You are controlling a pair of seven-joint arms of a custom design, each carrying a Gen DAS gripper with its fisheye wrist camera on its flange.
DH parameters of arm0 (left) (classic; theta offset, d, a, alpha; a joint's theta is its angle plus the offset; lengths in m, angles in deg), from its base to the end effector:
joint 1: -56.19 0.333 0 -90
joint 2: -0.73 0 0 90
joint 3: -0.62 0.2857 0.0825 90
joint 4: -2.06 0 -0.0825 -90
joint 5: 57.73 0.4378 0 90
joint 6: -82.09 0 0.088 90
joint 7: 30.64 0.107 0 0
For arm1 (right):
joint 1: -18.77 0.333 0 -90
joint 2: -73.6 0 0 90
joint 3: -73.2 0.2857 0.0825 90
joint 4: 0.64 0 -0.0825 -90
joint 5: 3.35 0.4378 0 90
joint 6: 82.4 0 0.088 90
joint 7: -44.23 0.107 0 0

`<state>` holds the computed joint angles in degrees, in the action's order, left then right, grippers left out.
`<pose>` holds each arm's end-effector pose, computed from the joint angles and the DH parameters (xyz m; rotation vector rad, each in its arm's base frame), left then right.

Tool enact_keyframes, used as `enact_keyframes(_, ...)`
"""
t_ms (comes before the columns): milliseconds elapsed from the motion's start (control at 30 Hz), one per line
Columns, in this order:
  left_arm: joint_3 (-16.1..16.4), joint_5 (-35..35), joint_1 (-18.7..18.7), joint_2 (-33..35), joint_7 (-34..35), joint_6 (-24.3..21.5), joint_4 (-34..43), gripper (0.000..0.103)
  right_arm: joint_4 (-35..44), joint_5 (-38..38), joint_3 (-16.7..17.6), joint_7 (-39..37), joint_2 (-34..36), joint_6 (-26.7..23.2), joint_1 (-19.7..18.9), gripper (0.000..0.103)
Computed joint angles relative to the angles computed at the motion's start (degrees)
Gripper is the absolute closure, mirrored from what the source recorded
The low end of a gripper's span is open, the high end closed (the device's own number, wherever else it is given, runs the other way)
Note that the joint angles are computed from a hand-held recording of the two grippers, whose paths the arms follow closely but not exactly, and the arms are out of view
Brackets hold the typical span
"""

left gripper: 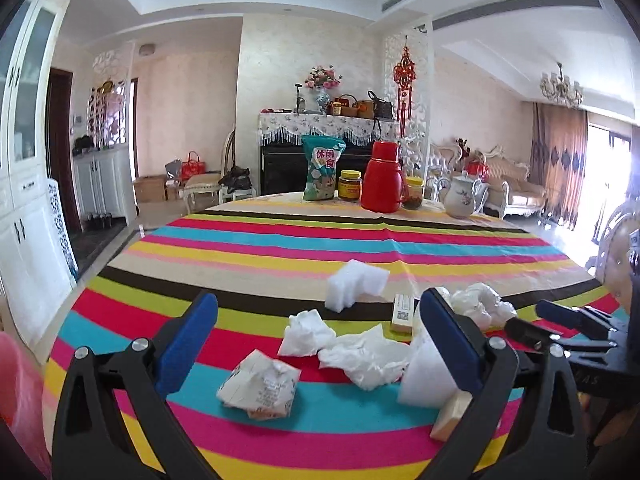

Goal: Collect trash
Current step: 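Move both tools back over the table toward the paper and cream box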

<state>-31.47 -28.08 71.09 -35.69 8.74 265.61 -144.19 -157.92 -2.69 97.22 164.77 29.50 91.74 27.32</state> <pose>0.4445 -0.2079 0.5220 -1.4294 1.5505 -1.1070 0.3732 0.2376 0.4976 -1.5879 1.4711 -0.6355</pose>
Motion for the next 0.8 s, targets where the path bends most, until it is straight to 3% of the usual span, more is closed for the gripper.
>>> enact_keyframes(33, -2.1, 0.3, 2.2, 0.4, -1.2, 0.3, 0.7, 0.005, -0.7, 0.4, -0.5, 0.2, -0.2, 0.4, 0.1, 0.029)
enact_keyframes(167, -2.3, 0.5, 4.9, 2.1, -0.5, 1.4, 0.1, 0.005, -0.5, 0.6, -1.6, -0.4, 1.0, -1.3, 0.8, 0.029)
enact_keyframes(267, -2.1, 0.9, 6.0, 2.9, 0.6, 1.3, -0.1, 0.005, -0.1, -0.7, -0.5, -0.4, 1.4, -3.9, 0.9, 0.025)
enact_keyframes(400, -6.4, 0.9, 12.2, 1.5, -1.6, 0.0, 0.0, 0.005, 2.0, -4.6, 4.0, 1.7, 2.4, -6.9, -0.7, 0.018)
enact_keyframes(433, -6.2, 0.9, 12.2, 2.0, -1.9, -0.7, 0.3, 0.005, 2.6, -6.2, 6.1, 3.4, 2.1, -7.8, -1.9, 0.018)
enact_keyframes(467, -4.1, 0.7, 10.4, 3.6, -1.9, -1.6, 0.5, 0.005, 3.4, -8.0, 8.8, 5.6, 1.8, -8.8, -3.6, 0.018)
enact_keyframes(567, 3.8, 0.2, 2.6, 7.2, -0.7, -3.3, 0.8, 0.005, 4.5, -12.0, 12.2, 9.3, 1.6, -11.1, -5.9, 0.018)
enact_keyframes(600, 5.2, 0.5, 1.3, 7.6, -0.6, -3.4, 0.8, 0.005, 5.2, -13.4, 13.3, 10.5, 2.0, -12.3, -6.9, 0.018)
enact_keyframes(700, 3.0, 3.4, 3.4, 6.7, -2.2, -3.6, 1.0, 0.005, 5.9, -15.4, 12.9, 12.4, 4.0, -12.4, -6.7, 0.018)
enact_keyframes(800, 2.6, 5.3, 3.3, 6.0, -3.1, -3.5, 0.7, 0.005, 7.9, -17.7, 13.2, 14.2, 6.1, -15.0, -6.6, 0.018)
